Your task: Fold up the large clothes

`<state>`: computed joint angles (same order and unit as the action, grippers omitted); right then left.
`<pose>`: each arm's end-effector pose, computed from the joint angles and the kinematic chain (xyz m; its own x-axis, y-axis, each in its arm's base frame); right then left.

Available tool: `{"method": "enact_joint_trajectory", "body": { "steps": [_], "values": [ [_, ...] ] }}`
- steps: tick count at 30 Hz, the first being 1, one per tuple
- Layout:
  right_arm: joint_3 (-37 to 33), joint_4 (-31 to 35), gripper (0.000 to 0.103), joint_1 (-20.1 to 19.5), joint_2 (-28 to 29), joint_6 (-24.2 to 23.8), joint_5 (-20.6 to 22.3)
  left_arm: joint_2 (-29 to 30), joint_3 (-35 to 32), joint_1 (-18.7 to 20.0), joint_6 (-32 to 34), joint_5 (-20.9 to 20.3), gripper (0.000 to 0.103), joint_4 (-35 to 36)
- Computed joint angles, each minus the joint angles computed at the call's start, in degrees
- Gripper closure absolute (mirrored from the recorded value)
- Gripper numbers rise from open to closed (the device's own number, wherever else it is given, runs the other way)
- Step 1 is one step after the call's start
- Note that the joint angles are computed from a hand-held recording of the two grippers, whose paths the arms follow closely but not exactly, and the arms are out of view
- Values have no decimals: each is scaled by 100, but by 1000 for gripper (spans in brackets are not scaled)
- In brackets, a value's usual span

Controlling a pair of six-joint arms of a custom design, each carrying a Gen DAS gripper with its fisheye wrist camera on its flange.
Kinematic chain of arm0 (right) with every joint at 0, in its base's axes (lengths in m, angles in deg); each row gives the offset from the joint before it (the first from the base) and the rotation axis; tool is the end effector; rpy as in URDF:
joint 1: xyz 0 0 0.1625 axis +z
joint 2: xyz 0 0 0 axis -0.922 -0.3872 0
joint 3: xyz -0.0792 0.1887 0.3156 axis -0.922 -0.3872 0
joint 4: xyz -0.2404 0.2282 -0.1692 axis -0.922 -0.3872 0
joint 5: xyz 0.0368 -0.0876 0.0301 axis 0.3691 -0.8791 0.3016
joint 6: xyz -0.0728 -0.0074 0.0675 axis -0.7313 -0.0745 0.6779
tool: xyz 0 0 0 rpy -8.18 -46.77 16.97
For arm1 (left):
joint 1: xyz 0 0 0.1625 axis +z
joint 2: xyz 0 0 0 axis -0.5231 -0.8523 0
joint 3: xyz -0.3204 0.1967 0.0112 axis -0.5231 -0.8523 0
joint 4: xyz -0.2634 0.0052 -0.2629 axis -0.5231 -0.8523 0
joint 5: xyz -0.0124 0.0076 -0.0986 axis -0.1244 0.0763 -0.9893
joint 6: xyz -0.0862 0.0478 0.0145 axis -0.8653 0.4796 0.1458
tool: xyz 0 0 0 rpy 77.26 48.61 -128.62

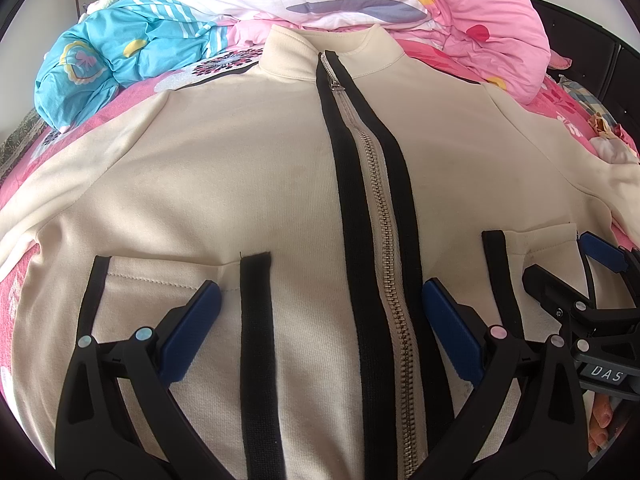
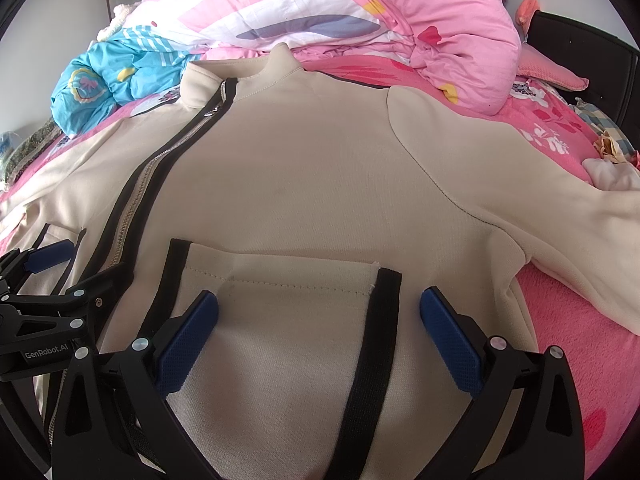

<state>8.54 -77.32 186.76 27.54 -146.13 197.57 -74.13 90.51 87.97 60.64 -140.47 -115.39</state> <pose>0.2367 -0.3261 -0.0502 -0.6882 0.3127 0.6547 -0.2588 0.7373 -0.6241 -0.0351 -0.4025 0.1648 -0.6421 0.4466 -0.6231 0.6716 0.7196 -0.1764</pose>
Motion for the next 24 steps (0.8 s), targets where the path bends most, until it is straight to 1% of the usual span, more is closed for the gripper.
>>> {"method": "enact_joint_trajectory", "body": {
  "steps": [11, 12, 13, 17, 19, 21, 22, 24],
  "values": [
    [-8, 12, 5, -5, 12, 7, 0, 5, 0, -3, 8, 17, 6, -3],
    [-4, 5, 5, -11, 11, 0, -1, -2, 0, 4, 11, 5, 6, -4],
    [-40, 43, 5, 10, 33, 33, 7, 9, -41, 92, 110, -31, 6, -37],
    [-75, 120, 5, 10, 48, 76, 9, 19, -32, 68, 85, -3, 6, -36],
    [-123, 242, 5, 4, 58, 152, -10, 46, -3, 1, 124, 143, 6, -65],
    [-151, 354, 5, 14, 38, 247, -43, 33, -16, 3, 158, 164, 6, -64],
    [-100, 316, 5, 34, -28, 254, -75, -22, -97, 78, 139, 57, 6, 99],
    [132, 107, 5, 51, -251, 309, -163, -193, -394, 180, 83, -117, 6, 853]
  ]
}}
